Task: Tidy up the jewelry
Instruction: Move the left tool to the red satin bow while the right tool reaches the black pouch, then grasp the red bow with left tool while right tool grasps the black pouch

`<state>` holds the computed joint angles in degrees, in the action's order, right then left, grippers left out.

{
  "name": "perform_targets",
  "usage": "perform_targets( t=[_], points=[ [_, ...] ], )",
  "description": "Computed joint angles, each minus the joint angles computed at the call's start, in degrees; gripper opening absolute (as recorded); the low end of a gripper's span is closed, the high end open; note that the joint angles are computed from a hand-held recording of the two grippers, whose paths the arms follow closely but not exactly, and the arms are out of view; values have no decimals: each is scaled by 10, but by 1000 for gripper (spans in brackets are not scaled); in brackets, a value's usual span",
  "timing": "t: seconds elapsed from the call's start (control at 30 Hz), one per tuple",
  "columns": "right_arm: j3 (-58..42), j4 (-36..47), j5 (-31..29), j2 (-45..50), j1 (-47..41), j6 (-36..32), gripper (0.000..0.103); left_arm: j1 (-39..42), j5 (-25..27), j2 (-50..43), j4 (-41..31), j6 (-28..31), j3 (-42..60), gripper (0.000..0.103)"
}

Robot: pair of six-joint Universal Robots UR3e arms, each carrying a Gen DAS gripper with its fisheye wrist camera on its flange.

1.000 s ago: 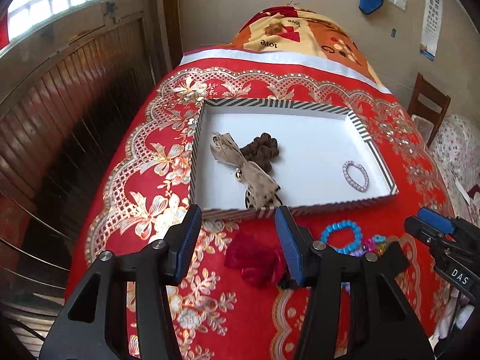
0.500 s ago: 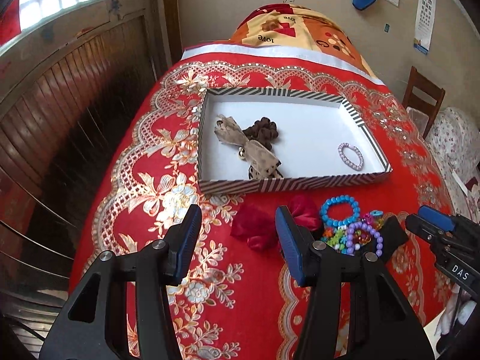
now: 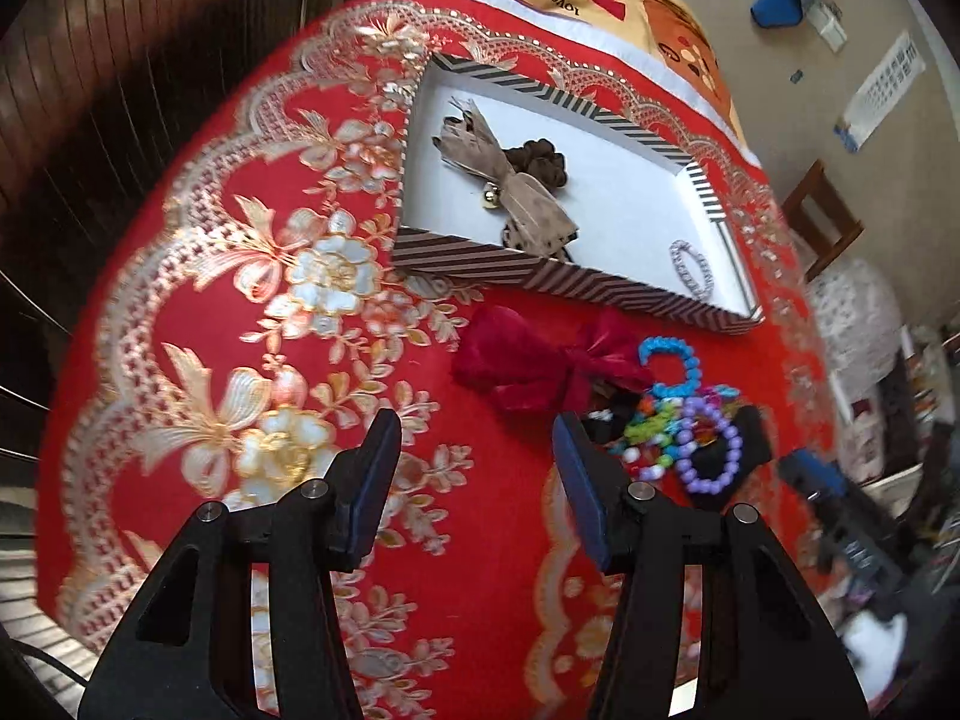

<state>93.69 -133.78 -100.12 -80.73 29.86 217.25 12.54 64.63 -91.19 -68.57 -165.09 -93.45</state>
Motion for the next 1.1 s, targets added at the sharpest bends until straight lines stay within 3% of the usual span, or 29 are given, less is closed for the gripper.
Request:
perform_targets(
  t=[0.23,0.33,0.5,0.63,0.73,0.8,0.87,0.93,1.0,1.1],
  points=[
    [43,-14,26,-19,-27,1,43,-47,2,-46,13,66,48,57],
    [51,-17,41,-20,-41,3,43,-67,0,-71,19,107,72,65],
    [117,-74,106,-48,-84,23,43,-99,7,-121,19,155,113,67],
    [145,-104,147,-53,-111,36,43,-131,37,-168,19,182,149,67],
    [147,-116,163,-44,-118,37,45,-141,52,-197,22,170,169,66],
    [144,-122,167,-33,-121,32,45,-140,45,-213,6,150,187,56],
    [150,-146,169,-28,-125,32,45,-138,42,-231,-12,127,209,35],
    [155,-170,173,-19,-128,29,45,-138,43,-235,-10,109,208,24],
    [155,-189,165,-10,-124,20,45,-137,41,-231,-5,94,197,23],
    [135,-183,148,8,-115,-1,33,-138,37,-216,10,75,177,19]
  ],
)
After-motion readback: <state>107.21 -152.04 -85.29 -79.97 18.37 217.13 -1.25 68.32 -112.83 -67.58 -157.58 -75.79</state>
